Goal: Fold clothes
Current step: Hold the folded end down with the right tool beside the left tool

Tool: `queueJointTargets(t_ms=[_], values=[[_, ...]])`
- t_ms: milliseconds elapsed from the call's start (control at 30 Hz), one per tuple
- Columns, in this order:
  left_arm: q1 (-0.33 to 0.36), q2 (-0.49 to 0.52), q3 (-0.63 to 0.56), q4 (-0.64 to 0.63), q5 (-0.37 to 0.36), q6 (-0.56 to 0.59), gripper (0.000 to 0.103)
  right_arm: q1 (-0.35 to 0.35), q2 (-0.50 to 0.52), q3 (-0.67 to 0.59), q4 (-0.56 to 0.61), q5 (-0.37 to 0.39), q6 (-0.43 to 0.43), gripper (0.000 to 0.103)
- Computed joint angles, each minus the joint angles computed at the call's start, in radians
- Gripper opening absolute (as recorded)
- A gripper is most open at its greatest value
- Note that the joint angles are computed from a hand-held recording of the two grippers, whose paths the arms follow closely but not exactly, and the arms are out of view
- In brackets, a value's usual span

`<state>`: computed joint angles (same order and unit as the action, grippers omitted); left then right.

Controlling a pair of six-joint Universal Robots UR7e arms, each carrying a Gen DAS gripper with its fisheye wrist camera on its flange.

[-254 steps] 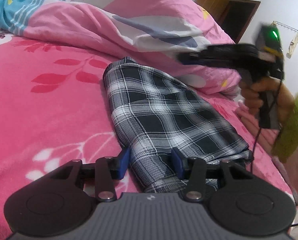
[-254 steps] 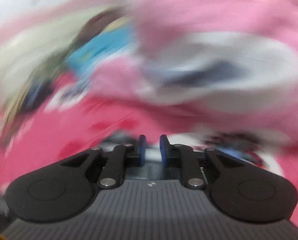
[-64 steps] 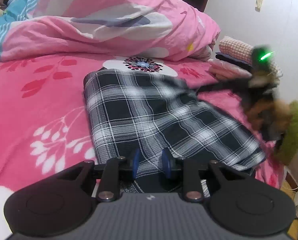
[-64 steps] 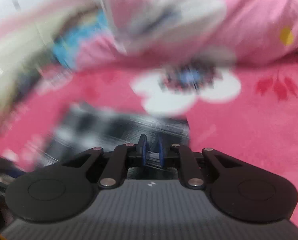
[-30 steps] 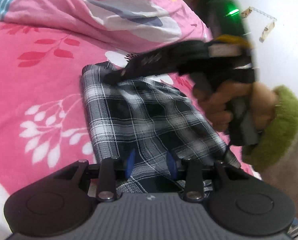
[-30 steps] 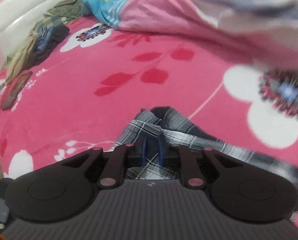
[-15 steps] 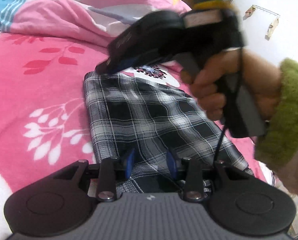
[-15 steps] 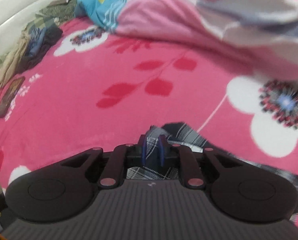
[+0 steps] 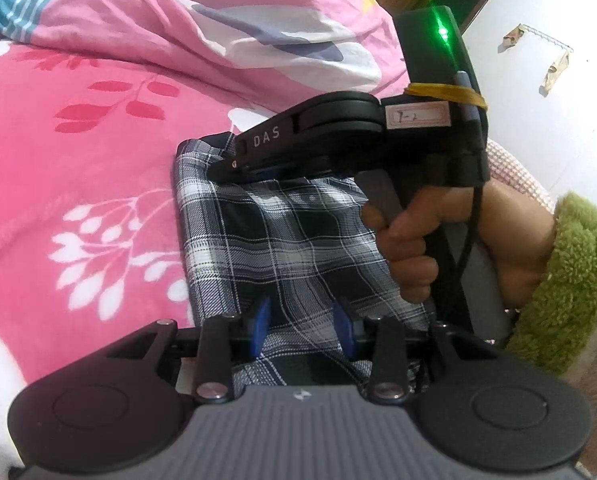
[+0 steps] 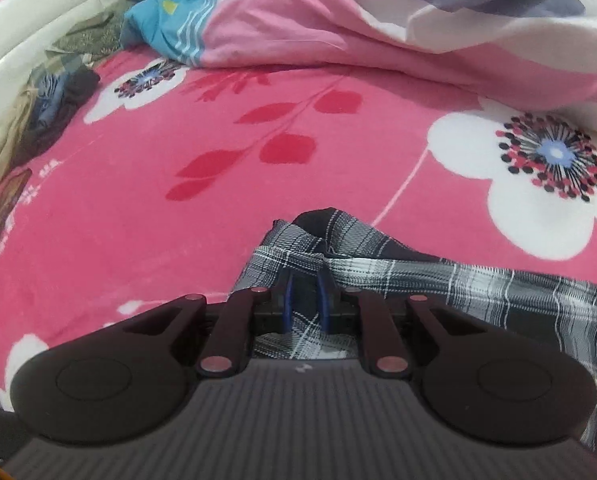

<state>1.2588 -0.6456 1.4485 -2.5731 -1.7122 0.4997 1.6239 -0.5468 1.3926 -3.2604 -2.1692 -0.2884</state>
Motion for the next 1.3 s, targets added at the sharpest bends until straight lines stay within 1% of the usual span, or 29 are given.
queueJointTargets(t_ms=[233,433,733,1300], values=[[-0.002,0.000,0.007,-0.014,0.007,0.010,0.036,-0.002,0.003,0.010,-0.028,0.010,0.006,0.011],[-0.003,0.000,0.006,-0.010,0.006,0.006,0.036,0.000,0.005,0.008,-0.030,0.004,0.003,0.012],[-0.002,-0.001,0.009,-0.016,0.007,0.007,0.036,-0.004,0.004,0.014,-0.042,0.014,0.009,0.012],[-0.002,-0.002,0.008,-0.014,0.007,0.007,0.036,0.001,0.008,0.006,-0.030,0.000,0.010,0.012]])
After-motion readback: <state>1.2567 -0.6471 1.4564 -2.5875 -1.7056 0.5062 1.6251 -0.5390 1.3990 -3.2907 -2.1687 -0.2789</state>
